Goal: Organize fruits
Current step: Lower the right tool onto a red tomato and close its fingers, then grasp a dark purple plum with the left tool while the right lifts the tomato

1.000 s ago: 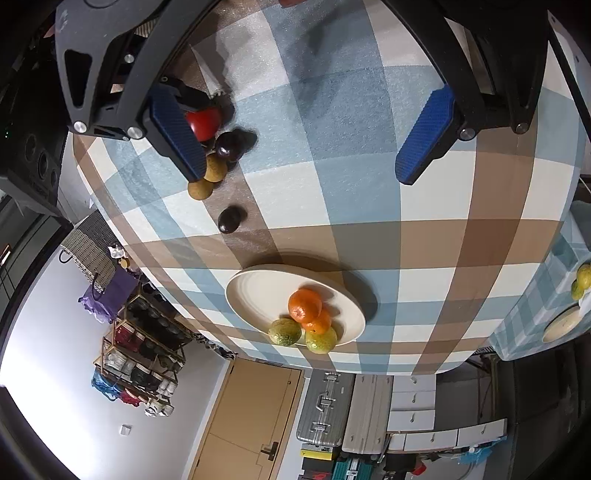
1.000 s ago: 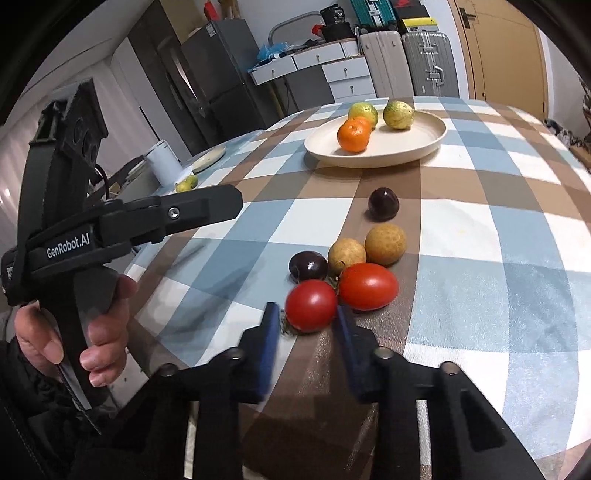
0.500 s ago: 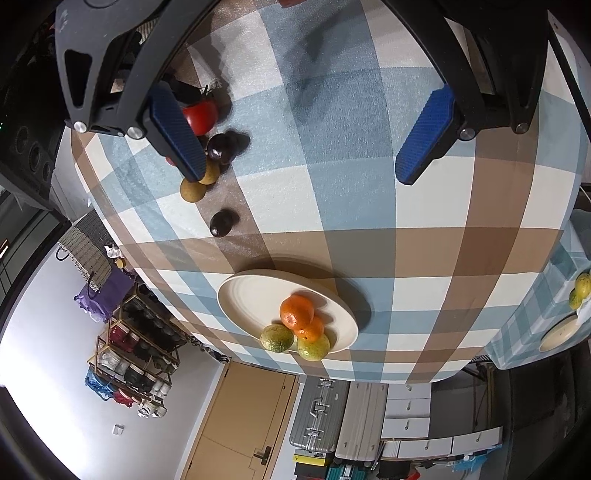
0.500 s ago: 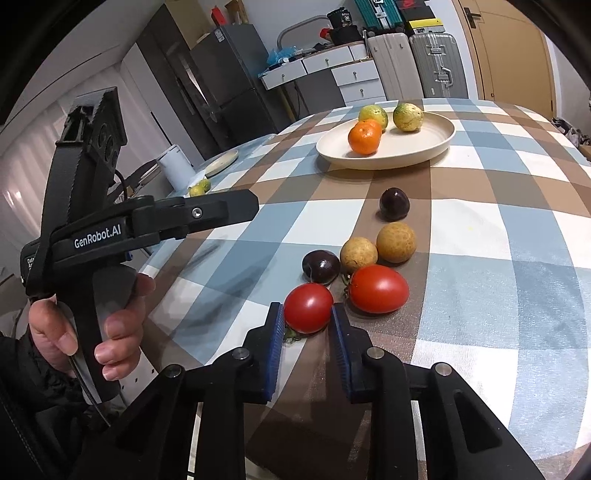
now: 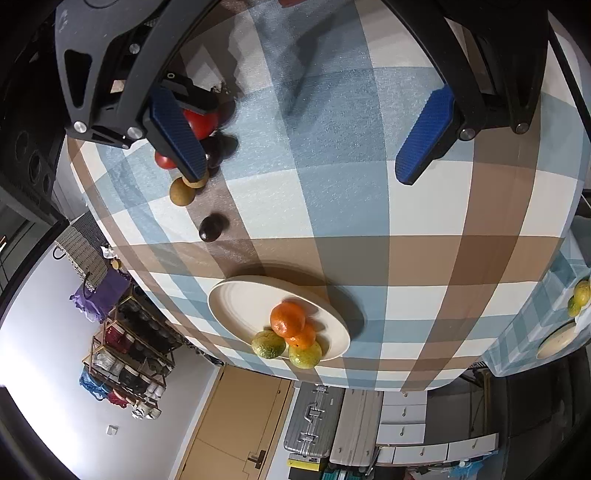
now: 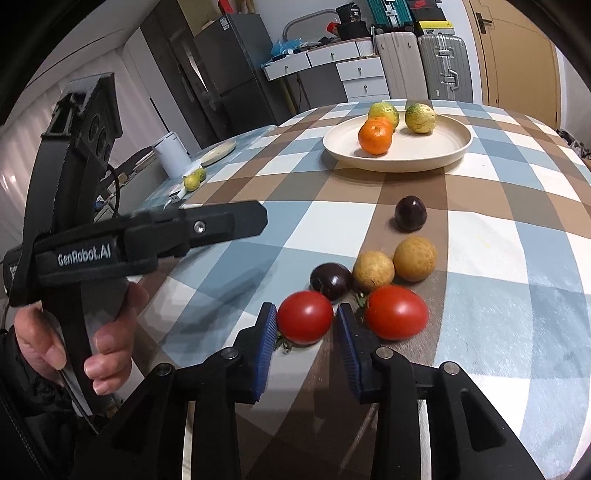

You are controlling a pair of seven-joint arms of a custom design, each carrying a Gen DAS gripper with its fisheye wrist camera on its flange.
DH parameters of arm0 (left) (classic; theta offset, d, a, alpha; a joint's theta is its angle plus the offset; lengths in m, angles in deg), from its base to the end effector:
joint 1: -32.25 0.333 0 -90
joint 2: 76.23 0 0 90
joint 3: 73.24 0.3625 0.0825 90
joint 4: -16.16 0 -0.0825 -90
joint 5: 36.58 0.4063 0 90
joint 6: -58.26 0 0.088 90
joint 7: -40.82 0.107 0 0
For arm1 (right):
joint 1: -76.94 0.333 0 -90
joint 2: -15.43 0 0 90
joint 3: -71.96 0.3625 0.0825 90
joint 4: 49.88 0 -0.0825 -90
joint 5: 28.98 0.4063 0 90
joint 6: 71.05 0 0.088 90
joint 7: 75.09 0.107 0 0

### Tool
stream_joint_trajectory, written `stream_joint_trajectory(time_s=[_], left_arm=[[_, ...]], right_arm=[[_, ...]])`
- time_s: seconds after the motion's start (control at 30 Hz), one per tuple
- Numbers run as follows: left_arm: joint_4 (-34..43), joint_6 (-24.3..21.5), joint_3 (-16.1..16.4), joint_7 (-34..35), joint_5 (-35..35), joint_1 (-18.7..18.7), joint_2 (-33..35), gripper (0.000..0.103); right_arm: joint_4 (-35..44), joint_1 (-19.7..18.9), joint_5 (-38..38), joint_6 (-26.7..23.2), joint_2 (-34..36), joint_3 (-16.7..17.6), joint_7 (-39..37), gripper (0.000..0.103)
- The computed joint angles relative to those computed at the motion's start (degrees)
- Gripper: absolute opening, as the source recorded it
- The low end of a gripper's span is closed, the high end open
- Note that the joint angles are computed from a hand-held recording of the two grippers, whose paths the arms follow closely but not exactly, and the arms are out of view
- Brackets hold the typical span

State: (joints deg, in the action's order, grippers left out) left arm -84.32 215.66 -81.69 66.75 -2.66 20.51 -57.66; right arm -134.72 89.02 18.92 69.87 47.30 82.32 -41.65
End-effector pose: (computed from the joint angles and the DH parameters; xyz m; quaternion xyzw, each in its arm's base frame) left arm 0.6730 -0.2576 0.4931 -0.7546 0.5455 -0.3108 0.1905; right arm 0.7367 0.2706 0.4319 -0.8429 0.3564 0.0016 0.4031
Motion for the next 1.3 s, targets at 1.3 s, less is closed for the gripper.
stream_joint_trajectory(time_s=[1.3], left_arm=[[10.9, -5.82, -3.77, 19.87, -7.87, -1.78, 8.49, 0.066]], right_arm=[[-3.46, -7.41, 23.56, 3.2, -3.37, 0.86, -17.2, 0.031]])
